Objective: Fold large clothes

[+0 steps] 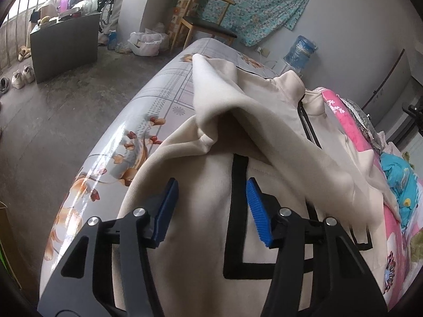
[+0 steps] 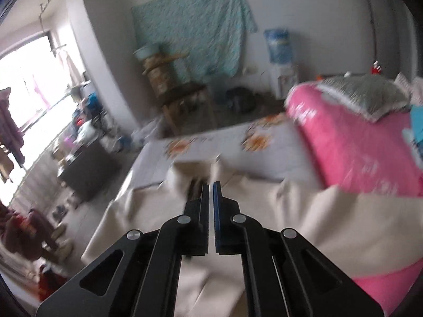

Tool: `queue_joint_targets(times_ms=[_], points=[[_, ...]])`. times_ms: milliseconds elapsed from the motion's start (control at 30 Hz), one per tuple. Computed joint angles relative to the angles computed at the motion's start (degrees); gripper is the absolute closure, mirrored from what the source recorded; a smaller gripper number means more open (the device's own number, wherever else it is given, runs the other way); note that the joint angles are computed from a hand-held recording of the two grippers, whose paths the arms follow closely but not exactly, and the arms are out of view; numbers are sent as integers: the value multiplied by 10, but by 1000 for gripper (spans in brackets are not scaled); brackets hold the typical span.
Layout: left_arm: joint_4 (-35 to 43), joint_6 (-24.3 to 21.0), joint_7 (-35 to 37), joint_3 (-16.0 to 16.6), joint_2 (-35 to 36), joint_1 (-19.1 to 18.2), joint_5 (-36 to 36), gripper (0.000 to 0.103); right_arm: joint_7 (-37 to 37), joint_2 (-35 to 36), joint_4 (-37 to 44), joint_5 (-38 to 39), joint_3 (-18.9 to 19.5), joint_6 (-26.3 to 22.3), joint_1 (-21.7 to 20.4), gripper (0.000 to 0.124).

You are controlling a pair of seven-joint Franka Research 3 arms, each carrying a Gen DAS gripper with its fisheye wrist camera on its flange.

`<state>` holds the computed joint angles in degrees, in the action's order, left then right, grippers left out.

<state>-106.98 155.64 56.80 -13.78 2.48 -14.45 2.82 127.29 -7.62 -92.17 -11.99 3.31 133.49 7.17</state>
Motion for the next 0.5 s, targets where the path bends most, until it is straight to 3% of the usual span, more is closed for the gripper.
queue_joint_targets(times_ms=[167,233,300,500], points=[[2,2,0,1,2,1,-3,53,-87,-22,-77,224,-33,-47,16,115],[5,-2,-4,1,4,0,5,53,-111,-39,-119,277,-31,-68,24,86],[10,-11,-10,2,6,-1,21,53,-116,-47,-141,283,-23,-84,26,79],[14,-18,-16,1,9,-2,36,52,-78,-30,-150,209,-1,-126,20,79]])
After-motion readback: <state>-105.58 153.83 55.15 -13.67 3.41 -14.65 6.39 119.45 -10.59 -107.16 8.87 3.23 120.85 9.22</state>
